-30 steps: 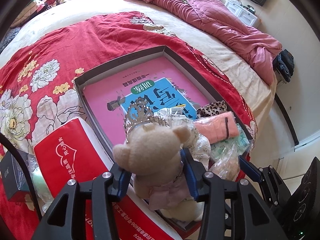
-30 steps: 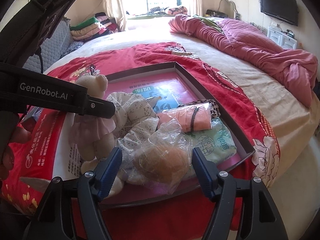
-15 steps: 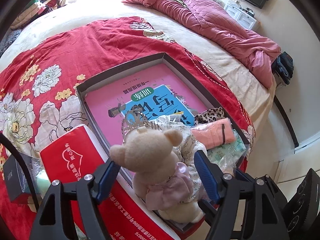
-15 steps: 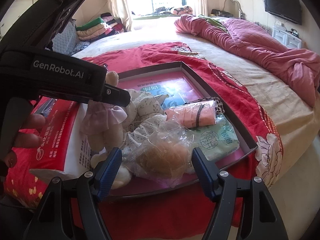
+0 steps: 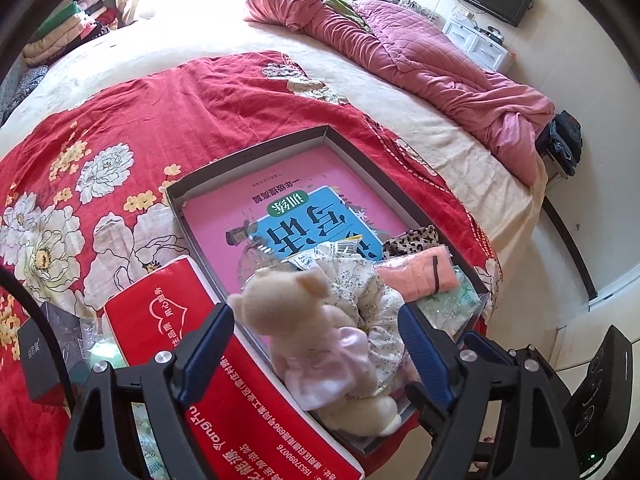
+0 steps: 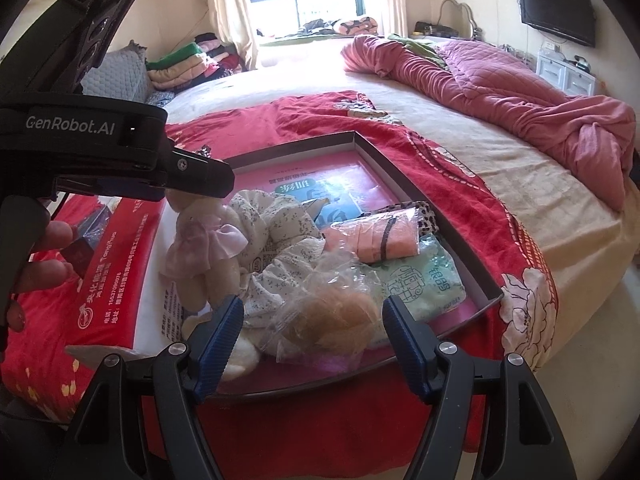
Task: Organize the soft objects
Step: 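Withdraw both tools from the tray back toward the remaining pile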
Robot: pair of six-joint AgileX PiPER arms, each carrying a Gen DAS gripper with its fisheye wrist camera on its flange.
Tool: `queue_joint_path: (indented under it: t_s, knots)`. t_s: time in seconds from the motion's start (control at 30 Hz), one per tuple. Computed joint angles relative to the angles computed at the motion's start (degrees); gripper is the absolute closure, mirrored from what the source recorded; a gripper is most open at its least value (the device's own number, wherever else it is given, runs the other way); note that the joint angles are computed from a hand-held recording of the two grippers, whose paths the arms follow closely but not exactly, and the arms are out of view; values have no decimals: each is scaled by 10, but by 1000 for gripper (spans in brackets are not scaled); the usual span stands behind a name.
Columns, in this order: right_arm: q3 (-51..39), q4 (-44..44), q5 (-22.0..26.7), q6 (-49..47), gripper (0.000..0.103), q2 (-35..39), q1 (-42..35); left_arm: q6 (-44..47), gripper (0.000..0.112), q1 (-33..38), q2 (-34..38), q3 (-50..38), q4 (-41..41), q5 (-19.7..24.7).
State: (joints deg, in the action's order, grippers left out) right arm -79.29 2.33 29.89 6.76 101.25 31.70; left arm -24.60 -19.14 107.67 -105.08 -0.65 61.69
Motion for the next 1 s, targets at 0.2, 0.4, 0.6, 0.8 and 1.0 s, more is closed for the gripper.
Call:
queue_joint_path:
  t_s: [0.2, 0.4, 0.6, 0.8, 1.0]
  knots:
    - [5, 4, -3, 4, 30, -9, -7, -3, 28, -6, -21, 18, 8, -8]
    - [4, -16, -4, 26, 30, -19, -5, -15, 26, -15, -31, 20, 28, -2]
    - [-2, -74, 10, 90, 25, -25, 0, -27, 24, -29, -49, 36, 52, -2]
    - [-2, -74, 21, 114, 25, -36, -9, -42, 23, -44, -75, 59, 72, -1]
    - [-7, -105, 32, 147, 25, -47, -3, -62, 22, -61, -106, 85, 97, 7]
